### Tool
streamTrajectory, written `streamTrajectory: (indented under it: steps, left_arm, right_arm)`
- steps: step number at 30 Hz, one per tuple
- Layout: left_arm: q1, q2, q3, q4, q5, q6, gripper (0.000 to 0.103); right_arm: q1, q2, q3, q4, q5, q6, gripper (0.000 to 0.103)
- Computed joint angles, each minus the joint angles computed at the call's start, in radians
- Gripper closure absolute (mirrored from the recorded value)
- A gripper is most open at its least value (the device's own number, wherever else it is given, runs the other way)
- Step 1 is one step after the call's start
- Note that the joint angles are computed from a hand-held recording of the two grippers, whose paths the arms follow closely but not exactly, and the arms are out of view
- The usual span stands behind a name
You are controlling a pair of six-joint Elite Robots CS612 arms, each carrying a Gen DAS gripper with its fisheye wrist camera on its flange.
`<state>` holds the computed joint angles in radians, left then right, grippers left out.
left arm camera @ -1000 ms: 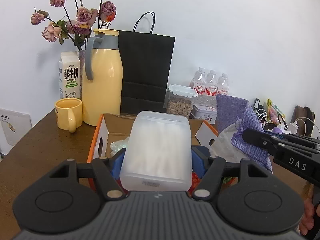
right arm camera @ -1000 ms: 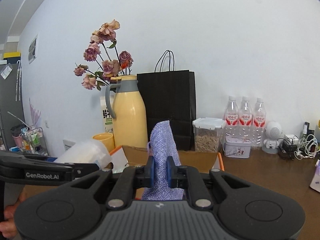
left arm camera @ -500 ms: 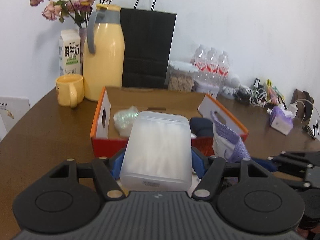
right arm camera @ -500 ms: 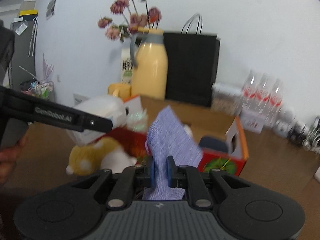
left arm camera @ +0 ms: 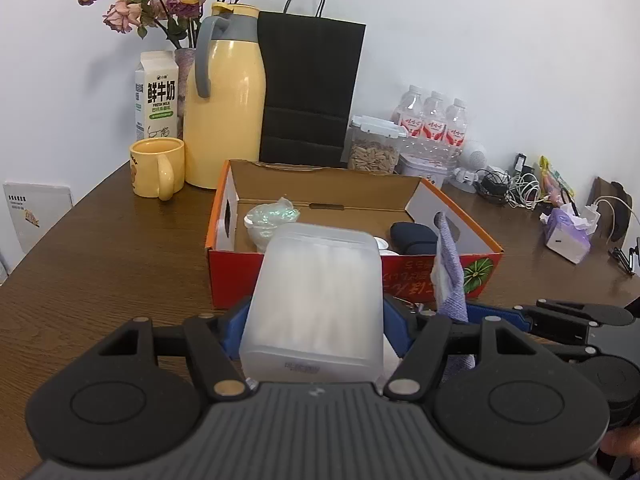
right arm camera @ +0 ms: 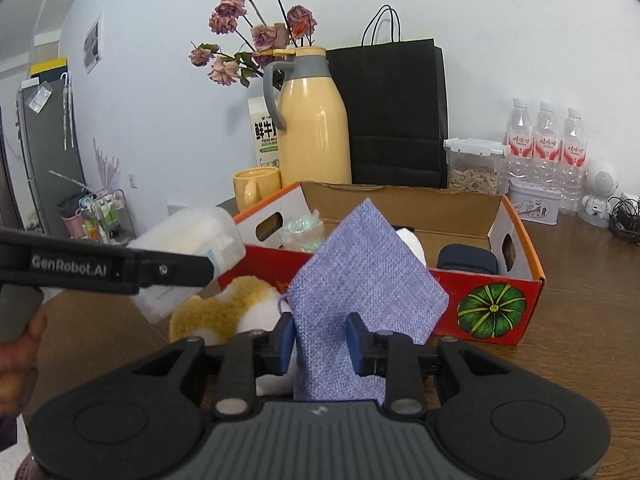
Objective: Organize objects
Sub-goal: 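Lift and carry the purple cloth and white container in both tools over the box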
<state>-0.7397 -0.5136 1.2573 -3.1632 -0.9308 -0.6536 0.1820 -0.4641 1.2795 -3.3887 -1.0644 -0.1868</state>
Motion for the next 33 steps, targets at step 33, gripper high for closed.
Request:
streamTrajectory:
  steps: [33]
  left_arm:
    - [-0.019,-0.025,0.047,-0.052,0.034,0.013,0.036]
  right_arm:
    - [-0.013,-0.031,0.049,0.009,0.082,0.040,0.095]
